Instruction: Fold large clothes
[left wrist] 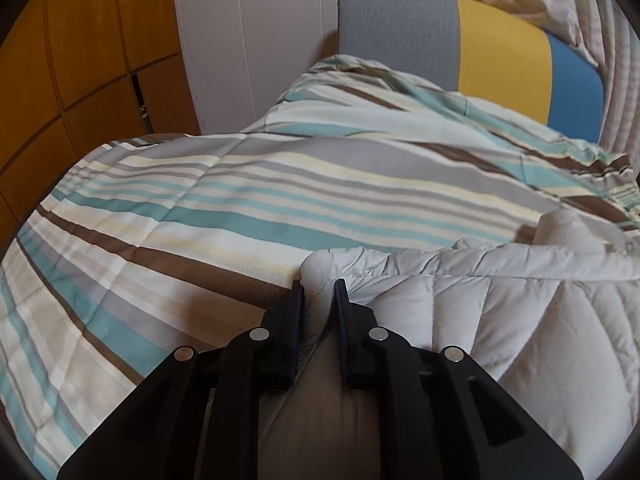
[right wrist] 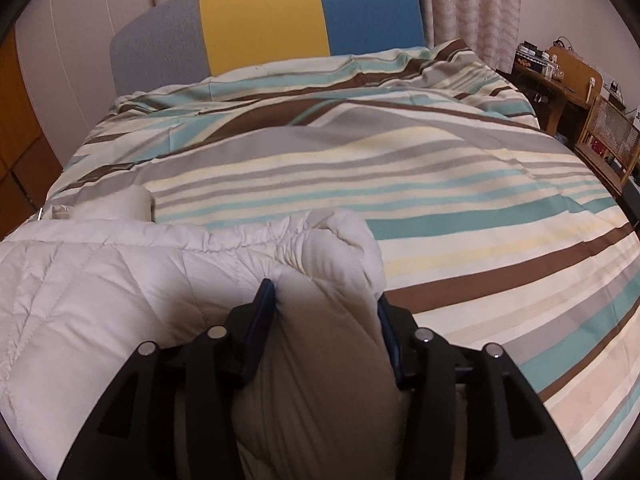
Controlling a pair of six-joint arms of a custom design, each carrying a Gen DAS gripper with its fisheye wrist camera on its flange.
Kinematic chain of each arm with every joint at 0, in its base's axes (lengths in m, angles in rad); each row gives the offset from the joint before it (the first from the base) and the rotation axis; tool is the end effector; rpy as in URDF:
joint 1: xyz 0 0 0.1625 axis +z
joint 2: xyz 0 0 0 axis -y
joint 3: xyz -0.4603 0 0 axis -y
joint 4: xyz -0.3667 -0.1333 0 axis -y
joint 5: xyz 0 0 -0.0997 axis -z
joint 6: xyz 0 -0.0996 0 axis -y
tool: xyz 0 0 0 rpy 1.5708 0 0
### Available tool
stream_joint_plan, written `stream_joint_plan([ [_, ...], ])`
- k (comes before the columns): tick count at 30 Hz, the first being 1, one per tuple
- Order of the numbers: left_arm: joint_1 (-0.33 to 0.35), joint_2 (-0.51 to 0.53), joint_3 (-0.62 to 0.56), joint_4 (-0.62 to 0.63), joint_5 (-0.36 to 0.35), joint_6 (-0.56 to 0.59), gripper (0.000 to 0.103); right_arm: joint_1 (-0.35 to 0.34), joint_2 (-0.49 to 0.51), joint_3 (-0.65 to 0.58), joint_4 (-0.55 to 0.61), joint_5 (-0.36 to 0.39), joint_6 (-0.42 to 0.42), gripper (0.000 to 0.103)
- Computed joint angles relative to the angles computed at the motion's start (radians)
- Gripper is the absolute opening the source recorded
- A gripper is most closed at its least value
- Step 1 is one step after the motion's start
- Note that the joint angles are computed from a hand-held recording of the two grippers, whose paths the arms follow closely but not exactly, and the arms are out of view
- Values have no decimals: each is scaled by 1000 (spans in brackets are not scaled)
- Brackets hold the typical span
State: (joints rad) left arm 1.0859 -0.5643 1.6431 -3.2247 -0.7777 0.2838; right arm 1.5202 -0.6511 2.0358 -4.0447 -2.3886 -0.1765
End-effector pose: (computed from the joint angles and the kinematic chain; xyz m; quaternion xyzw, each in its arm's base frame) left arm -0.1380 -0.7002 0.0811 0.2301 0.8611 -0.2975 0.3422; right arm 0.0332 -0.5429 0.1379 -0.1562 -0.7962 0.4338 0.3918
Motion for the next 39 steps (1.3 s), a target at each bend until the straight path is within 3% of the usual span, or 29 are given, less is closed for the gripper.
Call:
stream_joint_plan([
  [5,-1,8,-13,33,22,-7,14,-13,-5,2,19,11,21,54],
  [8,-4,4,-20,70,32,-29,22,-13,-7,-2,32,7,27,55],
  [13,-50,-55,27,143,132,-117,64,-10,-8,-3,32,-3,30,59],
  [15,-93,-88,103,-6,148,-129,70,-9,-7,-4,32,-8,28,59],
  [16,-109,-104,138,-75,122,-127,73,-8,-6,-5,32,-9,27,59],
  [19,-171,-120,229,-249,49,-96,74,-7,-7,-6,34,-9,31,59],
  [22,-212,-89,243,-258,-4,-48,74,-6,-7,-4,31,-11,32,60],
  [26,-240,21,185,-270,41,67,74,-6,-8,-3,31,-11,33,61],
  [29,-230,78,155,-298,71,118,74,-3,-8,-4,31,-17,34,61],
  [39,-147,88,117,-154,-33,8,84,1,-5,-5,16,-27,29,61],
])
